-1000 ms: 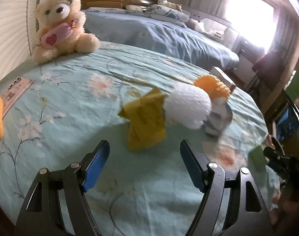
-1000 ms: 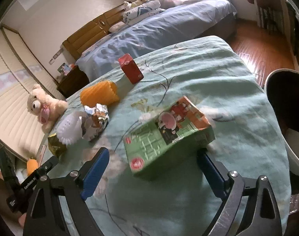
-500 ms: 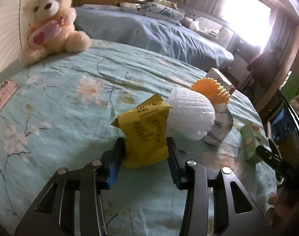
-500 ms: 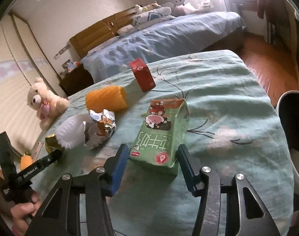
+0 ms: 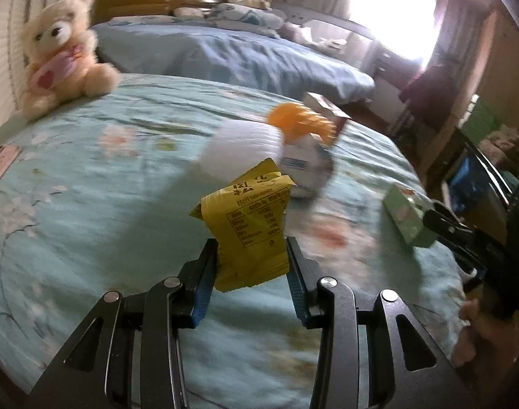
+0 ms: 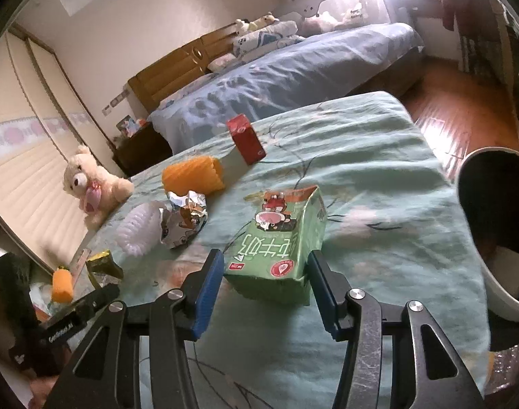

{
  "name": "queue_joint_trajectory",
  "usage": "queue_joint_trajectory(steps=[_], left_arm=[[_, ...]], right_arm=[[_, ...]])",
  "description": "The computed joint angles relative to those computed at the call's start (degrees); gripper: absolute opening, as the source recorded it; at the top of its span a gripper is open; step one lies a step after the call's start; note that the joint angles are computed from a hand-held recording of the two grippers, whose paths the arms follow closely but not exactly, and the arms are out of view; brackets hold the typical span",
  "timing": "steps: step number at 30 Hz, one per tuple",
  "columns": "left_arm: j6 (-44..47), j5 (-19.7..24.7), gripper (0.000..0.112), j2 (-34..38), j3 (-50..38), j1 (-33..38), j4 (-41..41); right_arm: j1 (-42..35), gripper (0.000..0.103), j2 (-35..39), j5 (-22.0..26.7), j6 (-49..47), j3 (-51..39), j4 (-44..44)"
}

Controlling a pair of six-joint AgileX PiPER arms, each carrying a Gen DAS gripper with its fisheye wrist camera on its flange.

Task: Collect trash
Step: 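Carry the yellow packet with the left tool while the right tool carries the carton over the bin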

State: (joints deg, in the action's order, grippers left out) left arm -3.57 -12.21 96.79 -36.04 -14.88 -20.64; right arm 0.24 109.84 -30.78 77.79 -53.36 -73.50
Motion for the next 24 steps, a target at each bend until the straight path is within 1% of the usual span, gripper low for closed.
queue_joint_trajectory(steps=[3,6,8,9,10,11,12,14,15,16,17,18,19,21,24], left_arm=[[3.6,0.4,0.038,0.2,-1.0,-3.1,-3.8],[3.7,0.9,0.038,0.8,-2.0,-5.0,-4.4],[5.6,1.0,0.038,1.1,-2.3,-5.9,-6.4],[6.1,1.2,0.038,1.3,-2.5,-6.1,-6.9],[5.5,1.3,0.038,1.4,-2.5,-6.1,-6.3],[6.3,1.4,0.038,1.5,-2.6,-6.2,-7.1],[7.4,1.5,0.038,1.5,-2.7,-6.5,-8.3],[6.2,2.0,0.038,1.7,-3.0,-6.4,-7.2],[7.5,2.1,0.038,1.7,-3.2,-6.7,-8.3],[9.3,2.1,0.038,1.7,-3.3,-7.1,-10.3],[10.3,2.2,0.038,1.7,-3.5,-7.4,-11.2],[10.6,2.3,0.038,1.8,-3.8,-7.7,-11.5],[10.7,2.5,0.038,1.9,-4.1,-8.0,-11.6],[12.3,2.8,0.038,2.4,-5.1,-8.9,-13.1],[13.8,3.4,0.038,3.4,-6.7,-10.3,-14.5]], right_arm=[[-1.2,0.052,-1.0,0.2,-1.5,1.4,0.1],[-1.7,0.055,-0.5,1.1,1.2,0.9,-3.1],[-1.9,0.064,-0.1,1.5,4.8,0.1,-6.0],[-1.9,0.074,0.4,1.5,7.4,-0.7,-8.1],[-1.8,0.082,0.5,1.8,7.8,-0.9,-8.2],[-1.3,0.082,0.6,2.7,7.4,-1.3,-7.4],[-0.6,0.082,0.8,3.8,6.7,-1.6,-6.6],[0.9,0.082,1.6,6.4,7.8,-3.0,-7.3],[1.4,0.078,1.9,7.4,8.0,-3.4,-7.4],[1.9,0.063,2.4,8.3,7.9,-4.0,-7.4],[2.4,0.061,2.7,9.5,8.0,-4.4,-7.6],[2.4,0.06,3.0,9.9,8.6,-4.7,-8.1],[2.0,0.06,2.9,9.2,7.5,-4.4,-7.1],[1.2,0.059,1.9,8.7,3.4,-2.8,-4.0],[-1.2,0.059,0.4,6.5,0.6,-0.5,-2.3]])
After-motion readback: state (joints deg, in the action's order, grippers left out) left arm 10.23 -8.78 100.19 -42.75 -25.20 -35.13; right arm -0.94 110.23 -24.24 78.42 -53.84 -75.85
